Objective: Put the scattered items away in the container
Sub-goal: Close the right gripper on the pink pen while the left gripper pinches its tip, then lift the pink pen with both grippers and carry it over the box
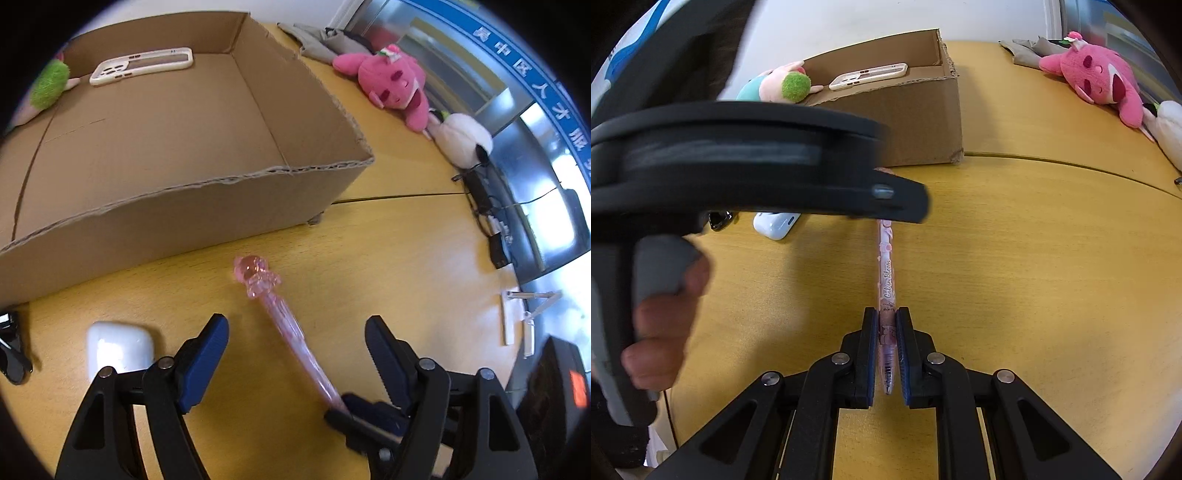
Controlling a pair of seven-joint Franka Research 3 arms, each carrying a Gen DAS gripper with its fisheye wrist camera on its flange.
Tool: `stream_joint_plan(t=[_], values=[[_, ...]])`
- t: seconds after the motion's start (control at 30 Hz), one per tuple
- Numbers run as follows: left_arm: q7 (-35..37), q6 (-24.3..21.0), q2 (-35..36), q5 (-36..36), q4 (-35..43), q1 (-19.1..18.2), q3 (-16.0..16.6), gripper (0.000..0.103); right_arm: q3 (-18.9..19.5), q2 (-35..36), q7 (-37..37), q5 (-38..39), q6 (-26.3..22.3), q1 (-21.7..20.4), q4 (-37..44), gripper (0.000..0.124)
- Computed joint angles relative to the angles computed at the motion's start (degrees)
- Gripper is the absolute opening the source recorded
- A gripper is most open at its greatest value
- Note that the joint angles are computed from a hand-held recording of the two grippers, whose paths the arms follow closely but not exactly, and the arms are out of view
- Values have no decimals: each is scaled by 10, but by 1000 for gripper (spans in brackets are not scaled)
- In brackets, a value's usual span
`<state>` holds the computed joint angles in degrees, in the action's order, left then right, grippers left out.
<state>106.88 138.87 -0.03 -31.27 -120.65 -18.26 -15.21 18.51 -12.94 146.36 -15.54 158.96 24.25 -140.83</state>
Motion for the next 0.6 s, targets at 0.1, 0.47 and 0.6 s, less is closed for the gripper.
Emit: stream_joint_plan(t=[0.1,0.47,0.6], values=[[-15,15,12,23,6,-4,-6,61,0,-11,-6,10,13,6,-15,11],[-26,32,11,33,-1,5,-5,21,29,-18,8,2,22,-2,-20,14],[5,36,-17,-10,-21,8,2,19,32,-13,14,0,22,8,-15,14]])
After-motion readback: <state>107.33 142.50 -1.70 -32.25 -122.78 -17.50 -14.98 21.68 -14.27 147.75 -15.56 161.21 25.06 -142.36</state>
